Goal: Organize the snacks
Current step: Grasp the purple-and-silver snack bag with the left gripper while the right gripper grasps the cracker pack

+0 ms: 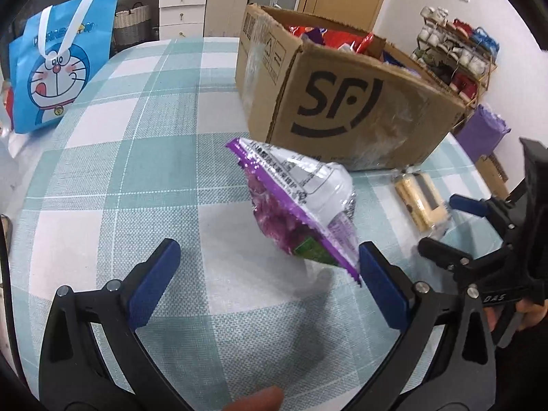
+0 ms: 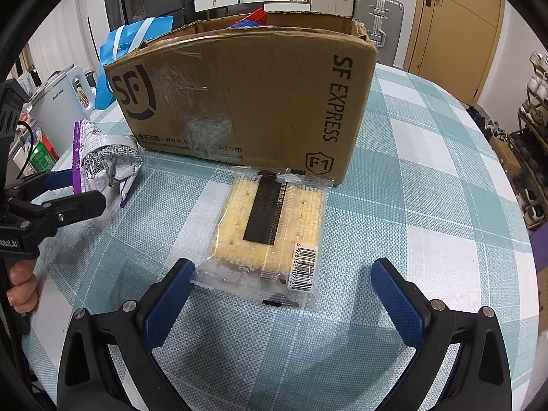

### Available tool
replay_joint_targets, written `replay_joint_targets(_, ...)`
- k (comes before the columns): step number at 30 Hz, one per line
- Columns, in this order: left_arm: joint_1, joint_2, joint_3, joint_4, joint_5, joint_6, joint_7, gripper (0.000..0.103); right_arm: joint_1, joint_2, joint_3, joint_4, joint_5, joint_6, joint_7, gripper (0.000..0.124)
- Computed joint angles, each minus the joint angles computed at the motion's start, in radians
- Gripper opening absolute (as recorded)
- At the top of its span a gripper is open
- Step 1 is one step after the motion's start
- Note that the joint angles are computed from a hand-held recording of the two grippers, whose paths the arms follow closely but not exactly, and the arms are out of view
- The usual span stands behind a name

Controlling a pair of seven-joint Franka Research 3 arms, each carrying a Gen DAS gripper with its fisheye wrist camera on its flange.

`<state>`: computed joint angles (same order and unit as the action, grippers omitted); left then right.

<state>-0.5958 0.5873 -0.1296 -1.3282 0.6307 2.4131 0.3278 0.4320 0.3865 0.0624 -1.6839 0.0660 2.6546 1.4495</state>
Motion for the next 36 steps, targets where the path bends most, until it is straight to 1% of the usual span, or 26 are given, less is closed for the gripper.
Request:
replay_joint_targets(2,0.005,-0.001,0.0,-0.005,-0.001,0.028,-0.008,0.102,0.0,0.0,0.0,0.0,0.0,0.0,0.0,0.102)
replay_joint_targets(5,-0.001,0.014,0.017,0.024,0.009,0.034,-0.042,0.102,0.0,0.0,0.0,0.001,0.0,0.0,0.0,0.102)
replay_joint_targets(8,0.006,0.045,0.015,0.075,-0.013,0.017,-0.036,0.102,0.002,0.003,-0.001,0.005,-0.001,-0.002,0.002,0.102)
replay_joint_targets(10,0.003,0.062,0.02,0.102,-0.02,-0.008,-0.034,0.102,0.002,0.002,-0.001,0.003,-0.001,-0.002,0.002,0.102)
replay_joint_targets(14,-0.007,0.07,0.031,0.112,-0.014,-0.036,-0.035,0.102,-0.003,-0.006,0.0,-0.01,0.0,0.004,-0.004,0.102)
replay_joint_targets(16,-0.009,0.072,0.034,0.112,-0.008,-0.038,-0.04,0.102,-0.005,-0.013,0.001,-0.02,0.003,0.007,-0.007,0.102)
replay_joint_targets(21,-0.012,0.085,0.032,0.134,-0.005,-0.063,-0.021,0.102,-0.01,-0.015,0.003,-0.024,0.016,0.016,-0.003,0.103)
replay_joint_targets(26,-0.012,0.073,0.035,0.111,0.002,-0.041,-0.032,0.102,-0.037,-0.002,0.032,-0.008,0.099,0.03,-0.029,0.101)
replay_joint_targets(27,-0.012,0.071,0.035,0.107,0.005,-0.037,-0.034,0.102,-0.035,0.001,0.03,-0.004,0.102,0.033,-0.026,0.1)
replay_joint_targets(29,-0.013,0.069,0.035,0.103,0.008,-0.035,-0.037,0.102,-0.025,0.002,0.019,-0.002,0.092,0.039,-0.014,0.093)
replay_joint_targets(32,-0.013,0.069,0.034,0.103,0.012,-0.037,-0.035,0.102,-0.022,-0.003,0.015,-0.009,0.088,0.053,-0.006,0.074)
replay_joint_targets(33,-0.013,0.069,0.033,0.103,0.012,-0.037,-0.034,0.102,-0.031,-0.001,0.023,-0.004,0.103,0.055,-0.017,0.071)
replay_joint_targets(34,-0.013,0.069,0.033,0.102,0.012,-0.036,-0.034,0.102,-0.037,-0.003,0.03,-0.005,0.116,0.058,-0.027,0.061)
replay_joint_targets(36,-0.013,0.069,0.033,0.103,0.012,-0.037,-0.034,0.102,-0.051,-0.005,0.041,-0.007,0.147,0.061,-0.047,0.059)
